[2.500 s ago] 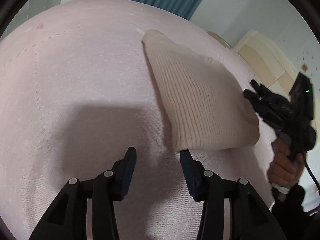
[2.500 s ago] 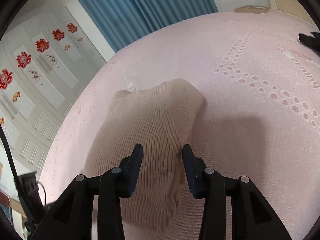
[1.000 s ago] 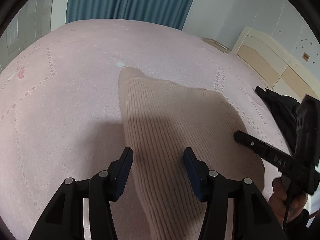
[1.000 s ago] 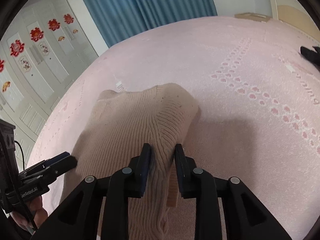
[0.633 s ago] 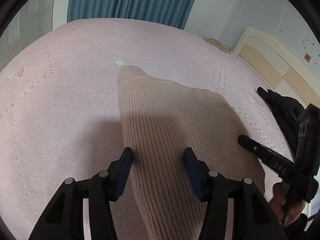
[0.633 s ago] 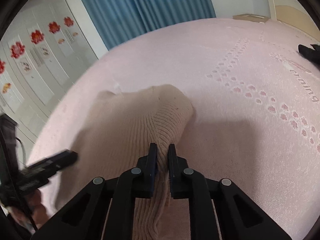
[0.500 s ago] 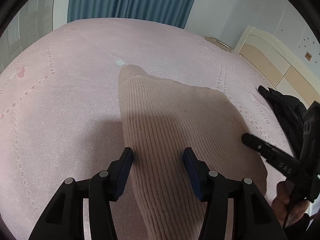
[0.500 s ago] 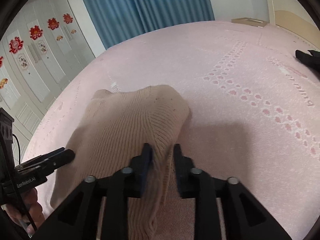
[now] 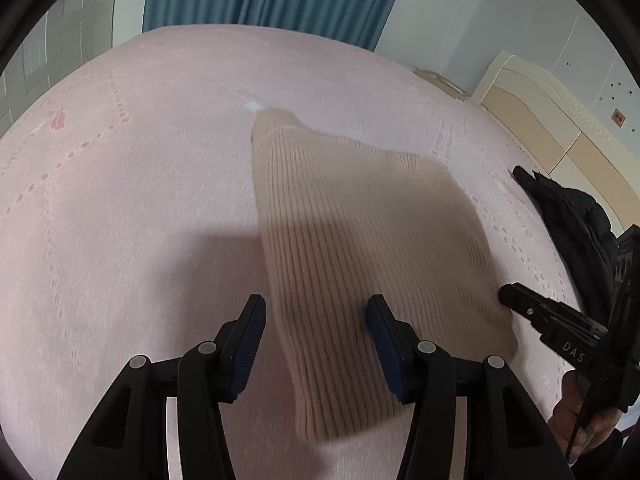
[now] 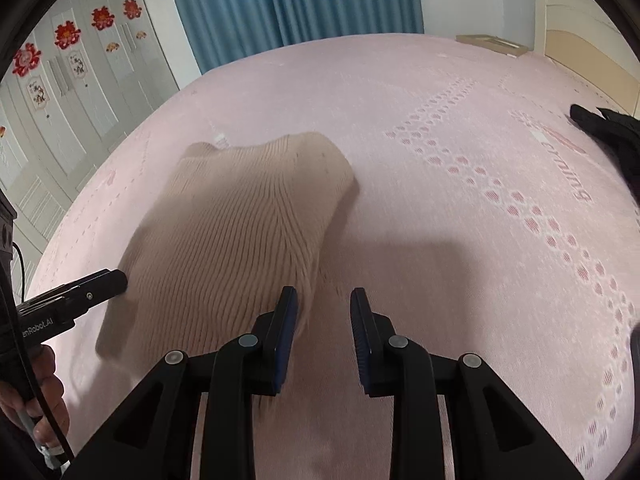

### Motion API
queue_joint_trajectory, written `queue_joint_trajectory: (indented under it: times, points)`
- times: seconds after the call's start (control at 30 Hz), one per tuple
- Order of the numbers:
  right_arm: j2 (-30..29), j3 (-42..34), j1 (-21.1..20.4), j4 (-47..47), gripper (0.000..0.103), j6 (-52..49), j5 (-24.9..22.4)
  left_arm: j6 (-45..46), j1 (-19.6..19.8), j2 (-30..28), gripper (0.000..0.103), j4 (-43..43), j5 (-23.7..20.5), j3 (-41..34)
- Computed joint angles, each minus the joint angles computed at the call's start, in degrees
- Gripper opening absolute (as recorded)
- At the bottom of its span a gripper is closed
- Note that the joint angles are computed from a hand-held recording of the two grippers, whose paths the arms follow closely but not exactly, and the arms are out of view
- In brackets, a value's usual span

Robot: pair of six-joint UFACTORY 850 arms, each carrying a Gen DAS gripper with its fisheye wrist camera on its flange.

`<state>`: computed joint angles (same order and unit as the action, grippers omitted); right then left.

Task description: Fold small clothes

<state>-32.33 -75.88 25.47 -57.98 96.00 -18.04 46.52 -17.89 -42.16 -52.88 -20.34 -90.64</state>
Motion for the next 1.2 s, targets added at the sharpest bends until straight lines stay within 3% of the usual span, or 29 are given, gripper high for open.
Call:
queue_joint_trajectory:
  times: [0.23,0.3,0.4,0.67,0.83,1.0,1.2]
  points:
    - [3.2,1.4,1.7,10.8,0.030,-7.8,-5.3,-6.0,0.1,4.9,0.050,5.8,0.5,5.9]
    - [3.9,0.6,3.0,11.3,0.042,-7.7,-10.6,-9.7,-0.3,7.1,0.050,9.7,1.5,7.5]
    - [5.2,-0.3,5.0,10.0,0.052,-6.9,-17.0,-15.3,-0.7,10.1,0.051,15.4,2.7,9.2]
    - [13.3,1.5,8.6,11.0,0.073,-6.7,-21.4,-31.9,-2.4,22.6,0.065,30.7,7.8,17.8]
    - [18.0,2.7,12.9,8.2,0.096,-4.3,-27.6,-44.8,-3.3,30.7,0.072,43.6,9.2,23.5]
    - [22.0,4.5,17.6,5.8,0.102,-0.4,-33.0,-57.6,-4.3,37.2,0.076,57.2,9.0,27.8]
    - [24.2,5.0,21.9,5.5,0.102,1.2,-38.0,-66.6,-5.7,43.0,0.080,67.3,9.0,32.1]
